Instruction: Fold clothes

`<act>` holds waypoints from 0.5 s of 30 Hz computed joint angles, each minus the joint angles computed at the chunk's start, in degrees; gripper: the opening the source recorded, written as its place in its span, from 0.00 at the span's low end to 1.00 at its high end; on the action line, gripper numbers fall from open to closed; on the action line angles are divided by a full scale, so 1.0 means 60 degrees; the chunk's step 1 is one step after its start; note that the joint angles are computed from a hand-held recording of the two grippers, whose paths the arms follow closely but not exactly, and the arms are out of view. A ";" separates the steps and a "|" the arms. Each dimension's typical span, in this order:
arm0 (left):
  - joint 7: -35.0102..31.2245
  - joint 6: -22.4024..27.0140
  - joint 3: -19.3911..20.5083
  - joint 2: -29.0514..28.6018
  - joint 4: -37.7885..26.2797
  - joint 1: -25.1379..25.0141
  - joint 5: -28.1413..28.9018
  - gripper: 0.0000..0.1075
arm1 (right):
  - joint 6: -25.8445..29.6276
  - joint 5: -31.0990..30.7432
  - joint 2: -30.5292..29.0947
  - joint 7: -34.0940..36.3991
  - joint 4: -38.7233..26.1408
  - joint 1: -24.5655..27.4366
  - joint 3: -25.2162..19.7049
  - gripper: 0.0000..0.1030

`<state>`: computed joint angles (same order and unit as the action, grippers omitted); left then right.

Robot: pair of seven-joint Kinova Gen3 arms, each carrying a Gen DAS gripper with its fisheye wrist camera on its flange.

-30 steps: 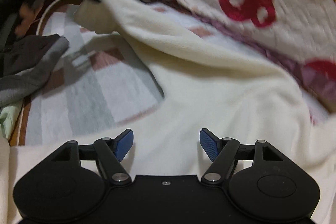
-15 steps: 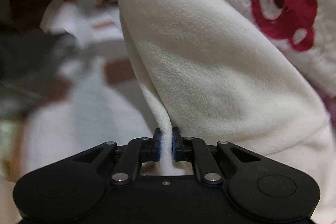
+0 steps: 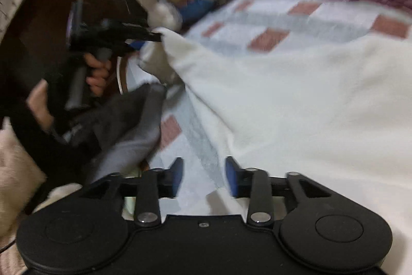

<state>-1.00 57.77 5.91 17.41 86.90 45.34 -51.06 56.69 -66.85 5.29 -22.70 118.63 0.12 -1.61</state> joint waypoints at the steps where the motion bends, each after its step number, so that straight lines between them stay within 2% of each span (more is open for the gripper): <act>1: -0.0175 -0.0388 0.0131 0.0061 -0.0021 -0.0031 -0.0101 0.50 | 0.0025 0.0014 -0.0410 0.0074 0.0211 0.0230 0.0194 0.49; 4: -0.0999 -0.1553 0.1323 0.0352 -0.0207 -0.0867 0.0164 0.52 | -0.0355 0.0445 -0.1482 -0.0128 0.0522 0.0652 0.0980 0.56; 6: -0.1775 -0.2330 0.1997 0.0642 -0.0335 -0.1399 0.0594 0.52 | -0.1071 0.0834 -0.2142 -0.0529 0.0630 0.0935 0.1472 0.56; 7: -0.2164 -0.2718 0.2230 0.0790 -0.0366 -0.1558 0.0714 0.52 | -0.1459 0.0994 -0.2421 -0.0713 0.0654 0.1304 0.1492 0.56; 9: -0.2940 -0.3059 0.3078 0.1309 -0.0746 -0.1994 0.0644 0.52 | -0.2183 0.1107 -0.2859 -0.0891 0.0693 0.1634 0.2045 0.56; 10: -0.3329 -0.2996 0.3521 0.1628 -0.1060 -0.2145 0.0570 0.57 | -0.2364 0.1223 -0.2916 -0.0989 0.0619 0.1587 0.2487 0.56; 12: -0.4106 -0.2419 0.4405 0.2439 -0.1871 -0.2258 0.0188 0.60 | -0.2264 0.1838 -0.2734 -0.1121 0.0124 0.1848 0.3154 0.65; 13: -0.4494 -0.2038 0.4848 0.2872 -0.2313 -0.2261 -0.0118 0.60 | -0.2259 0.2227 -0.2494 -0.0954 -0.0124 0.2134 0.3226 0.72; 15: -0.5271 -0.1446 0.5733 0.3528 -0.3015 -0.2385 -0.0673 0.60 | -0.2665 0.3003 -0.2051 -0.0279 -0.0424 0.2956 0.2869 0.72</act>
<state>-32.63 49.09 40.31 38.58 68.81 31.03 -55.10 40.70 -48.83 -7.01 -24.37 116.09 17.85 15.61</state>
